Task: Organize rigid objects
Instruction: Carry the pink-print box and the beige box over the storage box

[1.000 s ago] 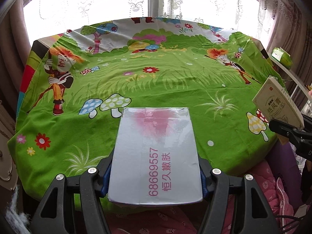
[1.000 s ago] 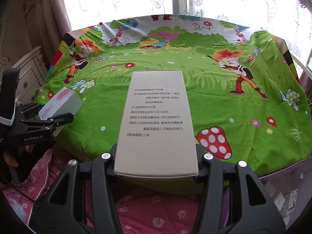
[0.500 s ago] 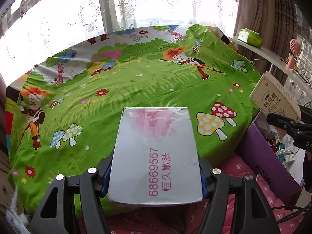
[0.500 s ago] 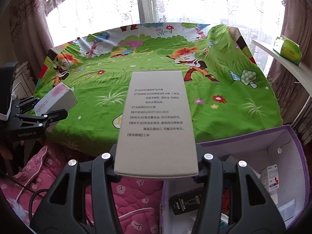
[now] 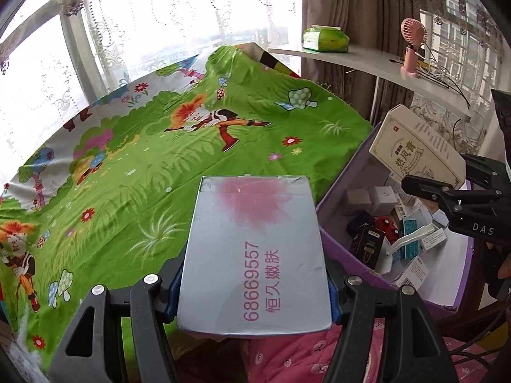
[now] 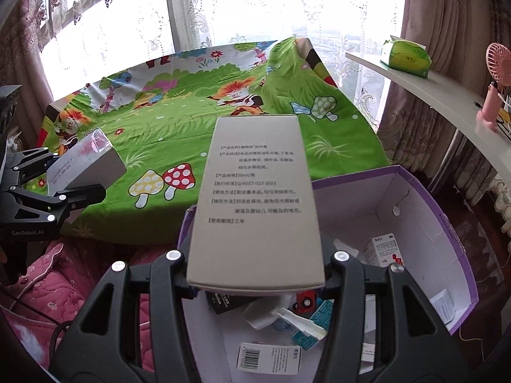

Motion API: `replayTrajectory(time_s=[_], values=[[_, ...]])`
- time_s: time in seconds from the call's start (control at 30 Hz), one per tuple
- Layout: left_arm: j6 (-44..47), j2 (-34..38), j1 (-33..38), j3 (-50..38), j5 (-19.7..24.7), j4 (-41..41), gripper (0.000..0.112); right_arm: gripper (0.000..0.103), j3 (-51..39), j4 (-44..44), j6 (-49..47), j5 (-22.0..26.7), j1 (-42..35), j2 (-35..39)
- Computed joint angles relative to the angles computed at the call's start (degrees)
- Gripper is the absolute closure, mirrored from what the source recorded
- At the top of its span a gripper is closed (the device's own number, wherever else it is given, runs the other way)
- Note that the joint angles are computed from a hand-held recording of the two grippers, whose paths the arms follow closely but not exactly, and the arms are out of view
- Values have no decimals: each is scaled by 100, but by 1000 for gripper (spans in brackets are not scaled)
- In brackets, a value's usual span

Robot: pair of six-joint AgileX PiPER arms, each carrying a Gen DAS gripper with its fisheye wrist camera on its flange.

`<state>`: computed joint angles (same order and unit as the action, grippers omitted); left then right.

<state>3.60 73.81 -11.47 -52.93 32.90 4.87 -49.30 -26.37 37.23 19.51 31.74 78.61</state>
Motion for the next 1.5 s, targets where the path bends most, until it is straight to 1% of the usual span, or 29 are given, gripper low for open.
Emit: replayTrajectory(time_s=[0.17, 0.33, 0.47, 0.6, 0.7, 0.8, 0.93, 1.07, 1.17, 1.27, 1.37, 1.5], values=[[-500, 421, -892, -402, 114, 333, 45, 49, 202, -263, 139, 222, -264, -373], [-1188, 787, -1657, -647, 116, 914, 46, 49, 306, -398, 153, 436, -505, -689], [-1427, 984, -1933, -875, 195, 998, 46, 49, 334, -553, 174, 698, -622, -926], [-1461, 1253, -2078, -1292, 416, 850, 46, 49, 295, -463, -153, 1007, -752, -1163], [-1615, 1443, -2244, -1580, 555, 917, 46, 49, 225, -530, -360, 1271, -804, -1398], [-1834, 1543, -2391, -1706, 516, 925, 46, 49, 195, -644, -420, 1445, -857, -1593], [-2225, 1629, -2498, -1744, 311, 840, 46, 49, 280, -686, -412, 1449, -963, -1722], [-3086, 1565, -2827, -1420, 60, 1659, 46, 49, 414, -758, -246, 1339, -1091, -1794], [-3141, 1568, -2822, -1235, 0, 1654, 46, 49, 457, -457, -432, 1123, -1373, -1768], [-3183, 1572, -2736, -1103, -86, 1636, 46, 49, 411, -361, -430, 1065, -1504, -1606], [-3289, 1532, -2679, -1015, -169, 1684, 46, 49, 322, -52, -642, 935, -1607, -1441], [-3228, 1486, -2597, -956, -275, 1570, 45, 49, 248, -214, -506, 919, -1432, -1251]])
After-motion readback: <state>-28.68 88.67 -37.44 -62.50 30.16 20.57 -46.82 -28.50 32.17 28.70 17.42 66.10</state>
